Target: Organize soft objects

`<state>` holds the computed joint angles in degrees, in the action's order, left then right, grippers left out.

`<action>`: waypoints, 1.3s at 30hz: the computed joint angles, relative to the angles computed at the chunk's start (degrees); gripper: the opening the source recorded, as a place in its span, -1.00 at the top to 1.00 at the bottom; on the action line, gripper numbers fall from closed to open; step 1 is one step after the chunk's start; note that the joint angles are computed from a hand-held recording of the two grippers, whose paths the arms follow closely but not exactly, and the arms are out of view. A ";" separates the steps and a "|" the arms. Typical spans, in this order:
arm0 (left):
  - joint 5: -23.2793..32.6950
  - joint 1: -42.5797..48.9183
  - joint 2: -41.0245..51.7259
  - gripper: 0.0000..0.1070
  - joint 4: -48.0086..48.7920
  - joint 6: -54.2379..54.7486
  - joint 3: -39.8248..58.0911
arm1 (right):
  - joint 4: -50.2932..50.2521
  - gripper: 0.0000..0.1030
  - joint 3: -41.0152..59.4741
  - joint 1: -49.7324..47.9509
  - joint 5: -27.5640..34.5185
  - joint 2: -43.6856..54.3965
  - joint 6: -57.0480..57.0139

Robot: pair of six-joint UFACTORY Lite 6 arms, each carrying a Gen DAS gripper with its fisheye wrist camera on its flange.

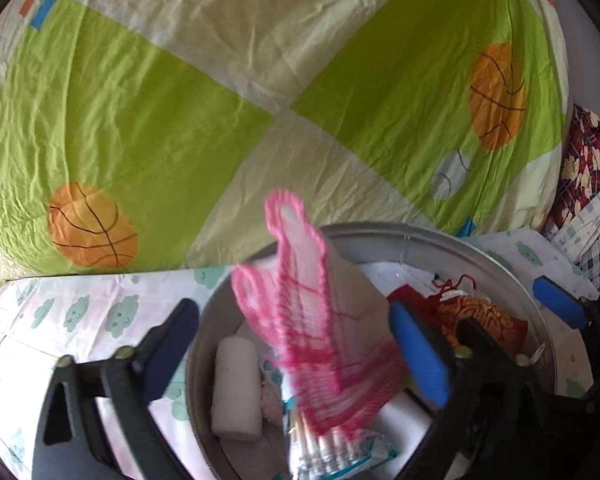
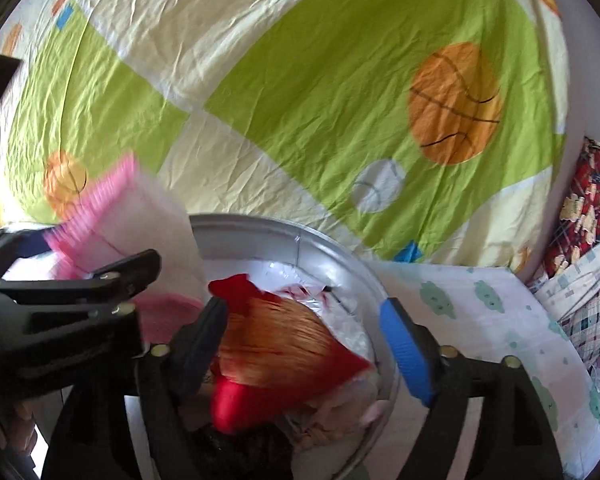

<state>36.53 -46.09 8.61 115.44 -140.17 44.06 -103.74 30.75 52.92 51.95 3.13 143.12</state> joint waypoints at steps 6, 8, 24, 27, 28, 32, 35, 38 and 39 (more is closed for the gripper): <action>7.22 -4.89 -2.71 -0.92 -5.23 7.15 -1.78 | 0.16 -0.59 -3.77 2.03 3.99 -3.48 4.33; 5.04 -3.93 -4.50 -0.92 -4.16 5.49 -3.13 | 0.14 -0.60 -4.45 1.93 3.84 -4.41 4.82; 12.42 -5.91 -14.95 -0.92 -4.74 -2.49 -20.85 | 7.16 -0.60 -8.31 13.49 18.57 -6.23 10.67; 16.48 -7.40 -16.62 -0.92 -4.36 -4.69 -24.84 | 10.96 -0.60 -6.54 18.35 23.18 -4.12 11.38; 18.34 -8.18 -17.02 -0.92 -4.39 -5.42 -26.03 | 12.12 -0.60 -5.88 19.60 24.37 -3.38 11.31; 23.93 -11.11 -19.06 -0.92 -5.21 -6.13 -29.39 | 17.78 -0.60 -3.53 25.00 30.43 -0.48 11.52; 25.23 -12.56 -21.91 -0.92 -5.35 -7.27 -31.73 | 21.86 -0.60 -3.18 28.67 34.75 0.46 13.44; 25.40 -13.70 -23.45 -0.92 -6.18 -7.68 -33.31 | 24.59 -0.60 -3.40 31.32 36.19 0.15 15.36; 25.05 -14.04 -23.82 -0.92 -6.44 -7.40 -33.47 | 25.18 -0.60 -3.32 32.07 36.59 0.22 15.70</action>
<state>61.58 -60.13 -15.20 108.99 -147.57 10.59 -78.55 27.43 84.98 88.54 3.35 158.81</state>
